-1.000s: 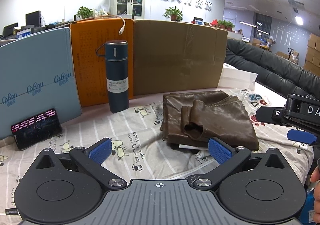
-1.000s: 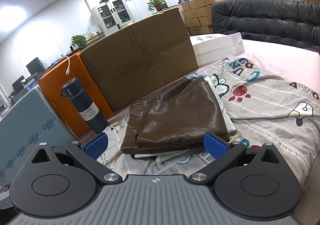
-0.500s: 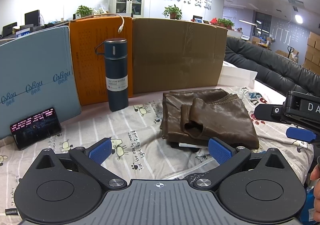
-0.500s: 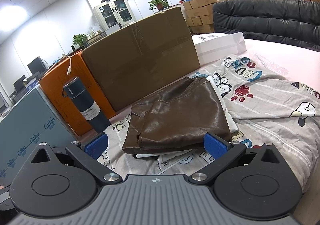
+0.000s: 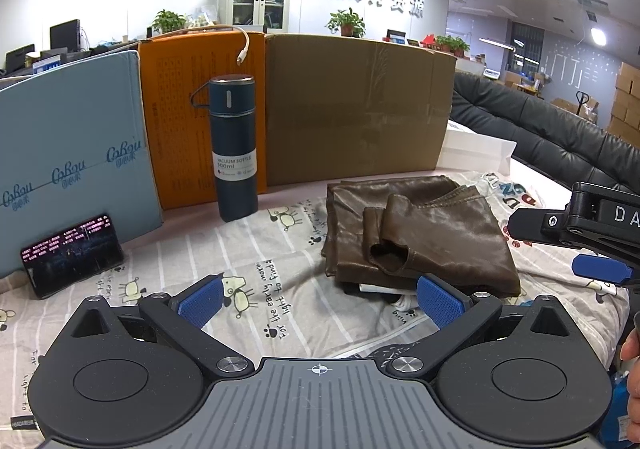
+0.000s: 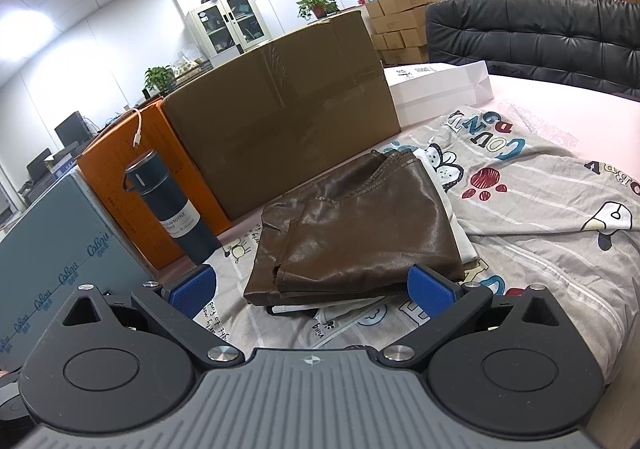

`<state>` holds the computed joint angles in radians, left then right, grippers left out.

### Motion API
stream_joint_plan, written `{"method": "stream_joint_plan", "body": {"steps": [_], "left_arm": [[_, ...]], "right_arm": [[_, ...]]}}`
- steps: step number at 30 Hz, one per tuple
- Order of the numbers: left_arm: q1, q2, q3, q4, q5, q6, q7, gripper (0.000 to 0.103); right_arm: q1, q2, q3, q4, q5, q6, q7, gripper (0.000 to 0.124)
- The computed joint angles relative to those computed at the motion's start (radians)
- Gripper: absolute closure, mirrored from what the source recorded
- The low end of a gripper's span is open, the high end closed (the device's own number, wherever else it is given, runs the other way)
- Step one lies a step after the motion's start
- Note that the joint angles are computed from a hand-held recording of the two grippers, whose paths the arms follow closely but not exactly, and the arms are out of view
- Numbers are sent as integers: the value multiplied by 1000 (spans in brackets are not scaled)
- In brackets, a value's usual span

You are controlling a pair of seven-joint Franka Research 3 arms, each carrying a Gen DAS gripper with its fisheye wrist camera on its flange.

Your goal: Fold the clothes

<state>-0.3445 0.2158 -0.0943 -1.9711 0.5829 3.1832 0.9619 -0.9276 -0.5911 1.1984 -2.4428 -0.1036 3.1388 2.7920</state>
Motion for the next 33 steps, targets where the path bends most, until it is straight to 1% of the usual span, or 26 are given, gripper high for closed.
{"method": "stream_joint_plan", "body": {"steps": [3, 6, 7, 10, 12, 16, 20, 25, 27, 28, 33], "left_arm": [[-7, 1, 9, 0, 5, 4, -7, 0], [-27, 0, 34, -1, 19, 17, -32, 0], [-39, -1, 49, -1, 27, 21, -47, 0], [-103, -3, 128, 3, 82, 33, -122, 0], [-125, -4, 157, 8, 117, 33, -163, 0], [-132, -6, 172, 14, 179, 33, -224, 0], [-114, -10, 153, 14, 211, 38, -249, 0], [-185, -13, 243, 28, 338, 51, -396, 0], [-200, -13, 265, 38, 400, 52, -466, 0], [-202, -14, 269, 42, 427, 53, -494, 0], [-182, -21, 250, 54, 535, 40, -587, 0]], "right_arm": [[1, -2, -1, 0, 0, -2, 2, 21], [1, -9, -2, -1, -1, -5, 6, 21], [0, -13, -1, -1, -1, -6, 8, 21], [-6, -31, 5, 1, -4, -15, 12, 21], [-11, -42, 9, 4, -9, -20, 12, 21], [-10, -47, 10, 5, -14, -24, 10, 21], [-3, -64, 6, 0, -17, -32, 9, 21], [8, -98, -2, -1, -34, -77, 8, 21], [13, -112, -6, 0, -45, -109, 12, 21], [17, -117, -10, -2, -51, -120, 18, 21], [47, -117, -34, -16, -77, -142, 53, 21]]}}
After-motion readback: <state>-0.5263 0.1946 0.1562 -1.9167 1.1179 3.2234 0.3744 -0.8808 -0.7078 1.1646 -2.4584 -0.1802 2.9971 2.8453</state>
